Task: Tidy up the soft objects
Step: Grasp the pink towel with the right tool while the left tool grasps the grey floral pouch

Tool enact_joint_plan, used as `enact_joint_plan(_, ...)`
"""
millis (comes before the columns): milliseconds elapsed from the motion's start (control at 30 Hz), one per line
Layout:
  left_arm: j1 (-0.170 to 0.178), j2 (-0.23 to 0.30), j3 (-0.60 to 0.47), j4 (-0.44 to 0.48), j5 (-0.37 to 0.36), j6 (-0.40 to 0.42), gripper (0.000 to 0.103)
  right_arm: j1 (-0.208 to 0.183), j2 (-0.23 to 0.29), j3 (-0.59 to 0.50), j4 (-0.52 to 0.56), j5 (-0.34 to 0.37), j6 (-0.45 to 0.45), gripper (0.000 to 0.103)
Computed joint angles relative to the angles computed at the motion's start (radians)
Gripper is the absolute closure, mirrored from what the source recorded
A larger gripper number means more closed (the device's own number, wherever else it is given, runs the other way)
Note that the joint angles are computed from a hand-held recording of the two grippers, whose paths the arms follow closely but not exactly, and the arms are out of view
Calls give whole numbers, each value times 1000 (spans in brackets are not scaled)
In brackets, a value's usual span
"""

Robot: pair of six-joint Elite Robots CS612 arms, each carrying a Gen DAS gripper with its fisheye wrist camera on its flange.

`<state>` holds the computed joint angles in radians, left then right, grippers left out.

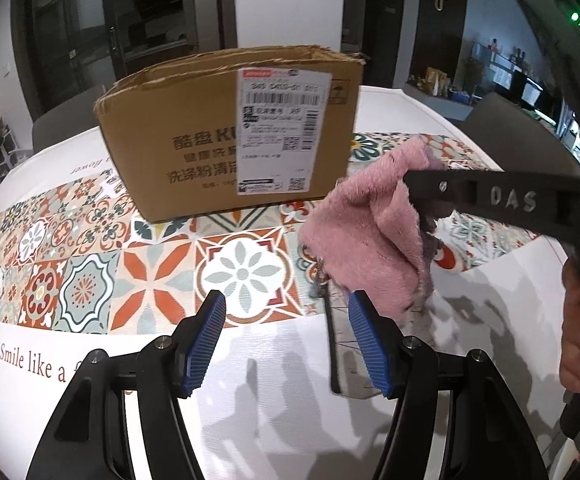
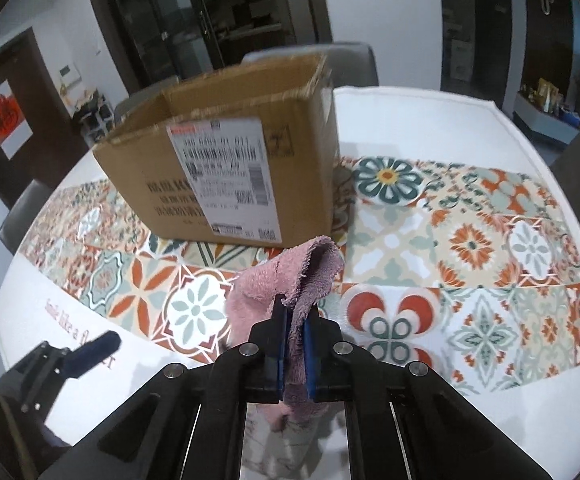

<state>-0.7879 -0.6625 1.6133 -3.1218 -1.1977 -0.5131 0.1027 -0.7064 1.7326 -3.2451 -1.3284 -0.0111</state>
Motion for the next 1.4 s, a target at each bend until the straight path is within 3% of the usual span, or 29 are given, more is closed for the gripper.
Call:
enact_joint_plan(500,-37,5,-7,-53,-83,97,40,-40,-82,149,-176,-73,76,95)
enact_joint_plan(733,-54,26,-21,-29,-107,120,40,-60,-91,198,-167,-96,107,95)
enact_joint_plan(1200,-66,75,-54,-4,-68,145,40,-76,-70,229,-101,-75,140,95)
enact_joint_plan(1400,-64,86,-65,12,-72,152,50,-72,-65,226,-77,-59,138,95)
